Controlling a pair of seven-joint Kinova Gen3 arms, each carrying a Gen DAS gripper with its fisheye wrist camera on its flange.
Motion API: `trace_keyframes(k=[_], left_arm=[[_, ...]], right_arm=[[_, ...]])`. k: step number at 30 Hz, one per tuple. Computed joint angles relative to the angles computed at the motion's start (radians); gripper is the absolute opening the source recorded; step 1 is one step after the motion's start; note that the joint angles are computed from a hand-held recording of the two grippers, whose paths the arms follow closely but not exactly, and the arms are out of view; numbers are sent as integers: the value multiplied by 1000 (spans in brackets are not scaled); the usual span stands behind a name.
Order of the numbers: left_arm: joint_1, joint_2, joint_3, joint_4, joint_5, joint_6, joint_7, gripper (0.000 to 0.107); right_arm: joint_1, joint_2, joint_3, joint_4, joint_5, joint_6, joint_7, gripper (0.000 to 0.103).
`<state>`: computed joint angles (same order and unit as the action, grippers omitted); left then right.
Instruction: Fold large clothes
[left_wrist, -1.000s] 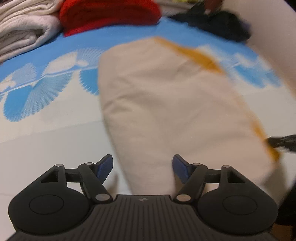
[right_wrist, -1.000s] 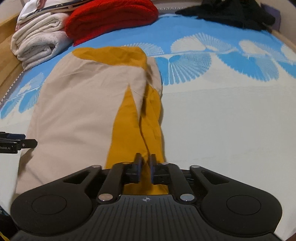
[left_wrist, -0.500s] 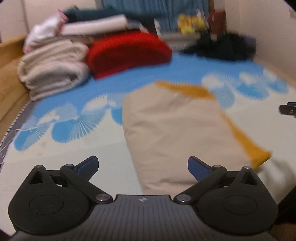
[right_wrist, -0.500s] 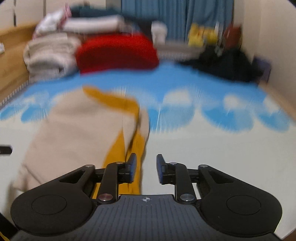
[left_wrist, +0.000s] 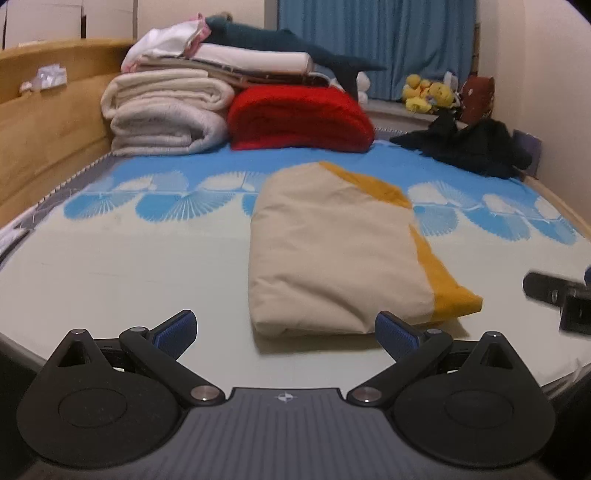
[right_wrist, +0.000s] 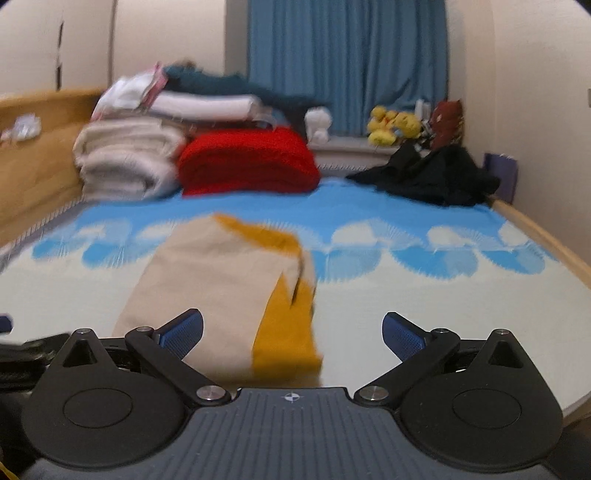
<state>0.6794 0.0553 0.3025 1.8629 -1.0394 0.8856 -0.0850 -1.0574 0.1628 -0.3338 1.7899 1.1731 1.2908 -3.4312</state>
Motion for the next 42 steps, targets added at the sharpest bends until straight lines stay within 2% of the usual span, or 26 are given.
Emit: trace_keyframes(k=[2, 7, 12, 42], left_arm=[[2, 6, -3, 8, -33, -12, 36, 103], [-10, 29, -23, 7, -65, -44, 59, 103], [-23, 31, -40, 2, -31, -81, 22, 103], [-3, 57, -65, -8, -41, -86, 40, 103]], right_arm=[[13, 14, -10, -31, -34, -7, 36, 102], [-15, 54, 25, -54, 5, 15, 70, 102], [-11, 51, 39, -55, -11, -13, 51, 102], [-15, 62, 52, -62, -15, -31, 72, 102]])
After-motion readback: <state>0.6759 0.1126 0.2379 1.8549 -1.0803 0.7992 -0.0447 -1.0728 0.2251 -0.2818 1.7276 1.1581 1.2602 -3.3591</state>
